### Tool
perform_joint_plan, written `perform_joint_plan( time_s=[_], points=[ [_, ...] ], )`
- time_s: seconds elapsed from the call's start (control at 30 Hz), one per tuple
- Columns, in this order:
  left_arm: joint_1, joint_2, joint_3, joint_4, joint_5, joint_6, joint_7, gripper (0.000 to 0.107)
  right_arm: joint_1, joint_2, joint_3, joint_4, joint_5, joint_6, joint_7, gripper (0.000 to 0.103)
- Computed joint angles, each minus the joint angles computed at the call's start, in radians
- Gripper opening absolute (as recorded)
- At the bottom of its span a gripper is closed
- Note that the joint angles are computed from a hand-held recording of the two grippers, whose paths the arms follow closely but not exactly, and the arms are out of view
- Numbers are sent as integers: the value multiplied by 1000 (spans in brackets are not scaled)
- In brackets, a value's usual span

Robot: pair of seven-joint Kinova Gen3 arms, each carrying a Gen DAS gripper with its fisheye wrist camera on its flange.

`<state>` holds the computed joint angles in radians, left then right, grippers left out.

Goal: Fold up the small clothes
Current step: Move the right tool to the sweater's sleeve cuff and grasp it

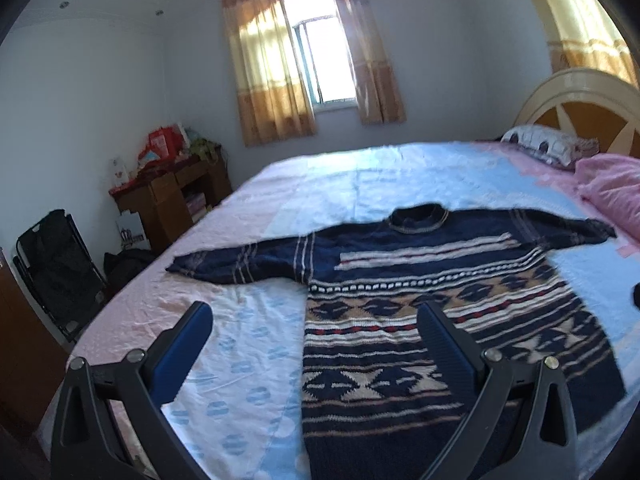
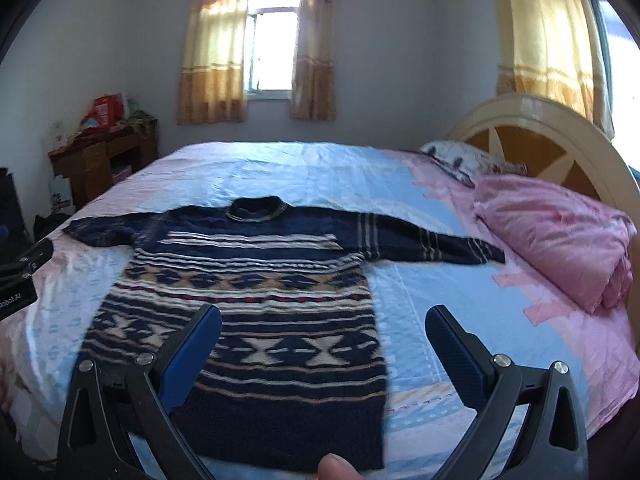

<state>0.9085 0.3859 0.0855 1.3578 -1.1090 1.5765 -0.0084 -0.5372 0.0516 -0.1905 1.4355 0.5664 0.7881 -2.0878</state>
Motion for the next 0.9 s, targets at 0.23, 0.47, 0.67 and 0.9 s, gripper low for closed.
perform_joint_plan(
  time_s=[0.23, 0.47, 0.67, 0.9],
  points=[
    [-118, 57, -33, -46, 87, -135, -113, 103, 14, 114, 66, -90, 11, 34, 23, 102],
    [-166, 111, -93, -106, 129, -204, -213, 103, 38, 234, 122, -223, -55, 49, 160, 102],
    [-211, 160, -139, -162, 152, -245, -285, 103, 48, 331, 172, -360, -103, 77, 256, 102],
    [-254, 224, -174, -246, 201, -292, -360, 103, 75, 462, 216, -555, -168, 155, 329, 102]
  ],
)
